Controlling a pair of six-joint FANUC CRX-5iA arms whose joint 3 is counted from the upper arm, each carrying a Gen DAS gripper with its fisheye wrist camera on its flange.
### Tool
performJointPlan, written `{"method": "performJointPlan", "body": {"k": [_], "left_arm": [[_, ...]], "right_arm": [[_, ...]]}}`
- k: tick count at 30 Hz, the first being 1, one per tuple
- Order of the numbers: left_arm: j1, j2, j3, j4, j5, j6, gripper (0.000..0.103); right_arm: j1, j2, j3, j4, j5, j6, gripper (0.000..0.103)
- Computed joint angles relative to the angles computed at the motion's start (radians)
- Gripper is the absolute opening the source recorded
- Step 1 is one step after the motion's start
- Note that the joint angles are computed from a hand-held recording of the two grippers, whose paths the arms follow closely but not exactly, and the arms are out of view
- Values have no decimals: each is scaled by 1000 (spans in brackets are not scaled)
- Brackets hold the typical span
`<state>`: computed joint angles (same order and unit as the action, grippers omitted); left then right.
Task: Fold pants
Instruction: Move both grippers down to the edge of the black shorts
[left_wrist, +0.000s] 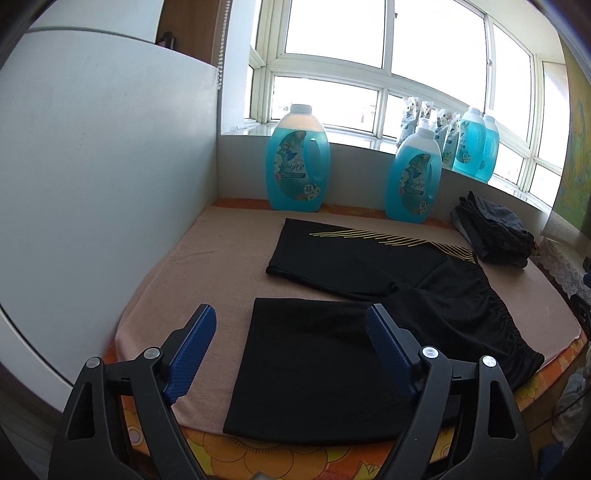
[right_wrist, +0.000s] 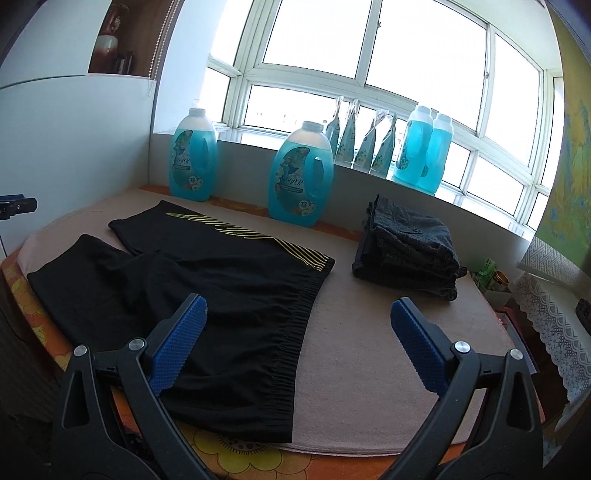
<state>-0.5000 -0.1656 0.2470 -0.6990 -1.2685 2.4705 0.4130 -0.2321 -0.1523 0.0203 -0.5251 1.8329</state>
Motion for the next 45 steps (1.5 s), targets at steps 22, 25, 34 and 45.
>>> {"method": "performJointPlan", "body": {"k": [22, 25, 34, 45], "left_arm": [[253, -113, -284, 429, 73, -116, 41], [206, -91, -257, 380, 36, -144, 38], [169, -31, -180, 336, -85, -413, 31], [163, 2, -142, 374, -56, -529, 31]], "right_arm": [[-29, 140, 139, -259, -456, 502, 42], [-17, 139, 130, -244, -461, 508, 42], [19, 142, 118, -206, -459, 545, 36], [80, 159, 121, -153, -485, 665, 36]]}}
